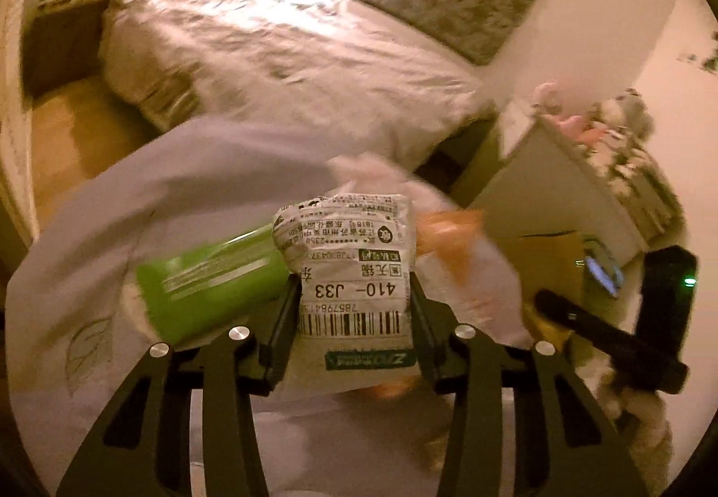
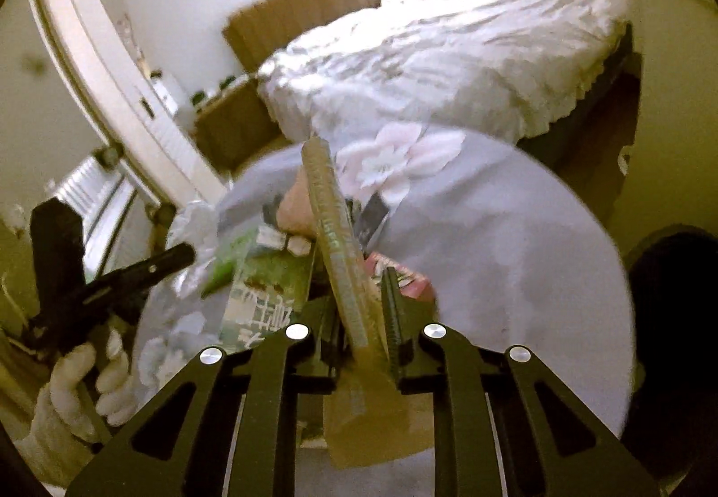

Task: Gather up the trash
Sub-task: 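Grasp the brown paper bag with the right tool while the left grasps the barcode parcel, then carry both items over the black bin and open both tools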

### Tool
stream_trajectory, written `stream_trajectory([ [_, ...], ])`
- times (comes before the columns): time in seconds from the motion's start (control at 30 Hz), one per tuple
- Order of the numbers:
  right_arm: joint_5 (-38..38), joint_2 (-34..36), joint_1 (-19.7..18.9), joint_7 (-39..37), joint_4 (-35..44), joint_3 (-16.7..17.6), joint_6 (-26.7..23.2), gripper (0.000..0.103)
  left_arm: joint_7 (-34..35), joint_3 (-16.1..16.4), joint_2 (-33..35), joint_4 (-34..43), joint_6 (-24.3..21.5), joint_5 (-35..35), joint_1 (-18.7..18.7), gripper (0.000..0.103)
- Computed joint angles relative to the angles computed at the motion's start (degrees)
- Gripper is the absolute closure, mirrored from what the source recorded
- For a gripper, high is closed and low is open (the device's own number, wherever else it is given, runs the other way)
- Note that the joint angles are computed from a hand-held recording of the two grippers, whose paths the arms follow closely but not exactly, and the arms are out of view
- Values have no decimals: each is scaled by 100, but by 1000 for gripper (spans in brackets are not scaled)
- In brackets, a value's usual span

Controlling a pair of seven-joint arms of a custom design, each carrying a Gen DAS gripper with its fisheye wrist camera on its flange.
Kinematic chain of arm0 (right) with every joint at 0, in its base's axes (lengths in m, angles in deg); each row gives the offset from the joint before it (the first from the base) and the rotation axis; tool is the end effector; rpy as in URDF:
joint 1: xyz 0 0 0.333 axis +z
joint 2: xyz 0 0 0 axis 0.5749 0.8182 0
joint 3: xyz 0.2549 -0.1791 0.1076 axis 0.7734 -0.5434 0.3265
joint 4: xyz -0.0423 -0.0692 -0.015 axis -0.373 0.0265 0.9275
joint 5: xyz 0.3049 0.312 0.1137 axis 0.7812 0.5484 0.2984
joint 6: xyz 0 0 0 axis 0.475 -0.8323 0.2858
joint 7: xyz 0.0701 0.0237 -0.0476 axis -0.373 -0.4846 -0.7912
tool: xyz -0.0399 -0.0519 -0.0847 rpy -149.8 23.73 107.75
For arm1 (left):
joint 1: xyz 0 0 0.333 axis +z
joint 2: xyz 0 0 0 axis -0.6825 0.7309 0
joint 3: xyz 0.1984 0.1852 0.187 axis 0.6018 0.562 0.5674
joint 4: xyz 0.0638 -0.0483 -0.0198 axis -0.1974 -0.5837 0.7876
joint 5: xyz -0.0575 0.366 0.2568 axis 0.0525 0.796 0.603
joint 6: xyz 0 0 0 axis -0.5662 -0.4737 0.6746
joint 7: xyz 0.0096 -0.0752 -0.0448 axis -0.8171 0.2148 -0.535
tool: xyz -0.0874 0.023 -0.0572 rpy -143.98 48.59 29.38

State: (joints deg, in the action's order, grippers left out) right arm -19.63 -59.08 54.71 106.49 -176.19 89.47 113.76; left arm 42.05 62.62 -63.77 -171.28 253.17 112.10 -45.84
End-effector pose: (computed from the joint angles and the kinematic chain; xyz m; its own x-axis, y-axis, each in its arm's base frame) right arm 0.6103 0.3214 0.4129 0.6785 -0.6267 -0.3832 -0.6575 -0.2854 -0.6973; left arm 0.4933 -0.1956 0.3891 0.2644 -0.8631 0.4303 -0.5591 -0.5007 -0.6608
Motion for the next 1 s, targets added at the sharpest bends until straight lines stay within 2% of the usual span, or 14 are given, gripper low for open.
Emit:
stream_trajectory([
  [0.13, 798, -264, -244, -442, -133, -100, -33, 86, -43, -98, 307, 657, 219, 380, -156, 59],
  [0.23, 1237, -399, -375, -675, -203, -248, 131, 86, -125, -110, 855, 1417, 469, 787, -360, 58],
  [0.33, 1500, -441, -517, -758, -247, -407, 335, 86, 473, -116, 1568, 2208, 716, 541, -581, 58],
  [0.4, 1533, -404, -599, -695, -247, -486, 486, 86, 1405, -112, 2019, 2616, 865, -184, -710, 58],
  [0.43, 1560, -366, -650, -674, -237, -518, 538, 86, 2361, -307, 2303, 2791, 929, -1003, -622, 58],
  [0.47, 1556, -319, -701, -638, -227, -552, 633, 86, 3003, -559, 2477, 2876, 939, -1544, -465, 58],
  [0.53, 1465, -193, -792, -499, -177, -590, 774, 86, 4316, -1360, 2945, 3146, 801, -2510, 55, 58],
  [0.6, 1403, -37, -911, -367, -99, -612, 829, 86, 5300, -2035, 3492, 3535, 544, -3097, 411, 58],
  [0.67, 1227, 150, -1014, -148, -7, -630, 884, 86, 6069, -2539, 4010, 3897, 299, -3515, 626, 58],
  [0.8, 931, 479, -1204, 237, 182, -574, 919, 86, 7025, -2971, 4733, 4508, -147, -4057, 638, 58],
  [1.0, 833, 774, -1470, 398, 325, -442, 852, 86, 7737, -2990, 5217, 5046, -538, -4607, 340, 58],
])
